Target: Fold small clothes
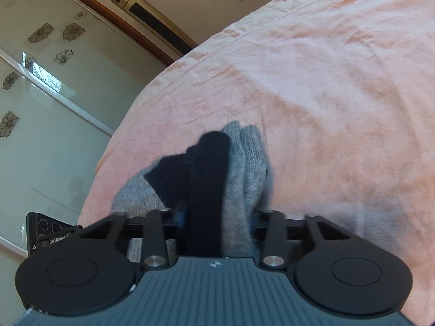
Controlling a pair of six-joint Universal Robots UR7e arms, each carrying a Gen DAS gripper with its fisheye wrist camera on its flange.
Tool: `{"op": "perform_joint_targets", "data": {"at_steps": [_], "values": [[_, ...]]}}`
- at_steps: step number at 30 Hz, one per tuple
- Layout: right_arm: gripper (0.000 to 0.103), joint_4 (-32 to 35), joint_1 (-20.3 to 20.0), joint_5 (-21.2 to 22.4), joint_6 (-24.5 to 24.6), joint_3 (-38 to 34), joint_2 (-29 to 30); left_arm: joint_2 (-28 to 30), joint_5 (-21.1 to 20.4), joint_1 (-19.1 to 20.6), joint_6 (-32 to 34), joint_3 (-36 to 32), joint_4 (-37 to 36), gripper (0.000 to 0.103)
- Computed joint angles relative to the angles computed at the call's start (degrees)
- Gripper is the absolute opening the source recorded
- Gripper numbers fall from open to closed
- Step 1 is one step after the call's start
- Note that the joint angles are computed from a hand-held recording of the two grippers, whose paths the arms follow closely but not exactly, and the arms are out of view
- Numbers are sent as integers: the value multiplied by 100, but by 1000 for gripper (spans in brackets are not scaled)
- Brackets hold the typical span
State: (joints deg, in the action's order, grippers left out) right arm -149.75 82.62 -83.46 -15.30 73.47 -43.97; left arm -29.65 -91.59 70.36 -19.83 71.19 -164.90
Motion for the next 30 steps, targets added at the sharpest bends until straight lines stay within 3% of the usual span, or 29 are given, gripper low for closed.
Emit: {"op": "perform_joint_targets", "data": {"at_steps": [4,10,12,14,15,16,17,21,24,26,27,28,29,30], "values": [[30,-320,108,138,-81,181,-72,-187,278,-112,787,-62,316,26],[30,-530,179,901,233,-245,274,-17,949,-159,1421,-937,474,23],[41,-488,192,669,596,-520,498,140,1416,-185,1798,-1237,741,27],[60,-507,272,-114,836,-513,528,88,1629,-101,1306,-1256,1270,40],[61,-577,281,-308,772,-334,428,-62,1432,-34,815,-1007,1250,47],[61,-624,248,-262,652,-104,277,-268,996,68,546,-628,990,66],[62,-673,184,-140,491,251,40,-483,691,123,393,-176,599,77],[66,-673,6,-29,150,1288,-726,-1117,32,100,145,1195,-41,81],[64,-481,-116,206,54,1703,-1013,-1237,-330,42,90,1675,-299,80],[59,-639,-120,225,167,1828,-1046,-1221,-218,-59,316,1765,-311,76],[39,-547,-120,245,263,1773,-1013,-1191,-172,-89,337,1700,-99,64],[23,-376,-105,210,329,1697,-967,-1145,-141,-88,221,1552,308,23],[21,-361,-66,109,326,1679,-931,-1098,-77,-78,109,1421,643,14],[21,-452,-8,17,216,1729,-928,-1098,-34,-65,110,1376,739,14]]}}
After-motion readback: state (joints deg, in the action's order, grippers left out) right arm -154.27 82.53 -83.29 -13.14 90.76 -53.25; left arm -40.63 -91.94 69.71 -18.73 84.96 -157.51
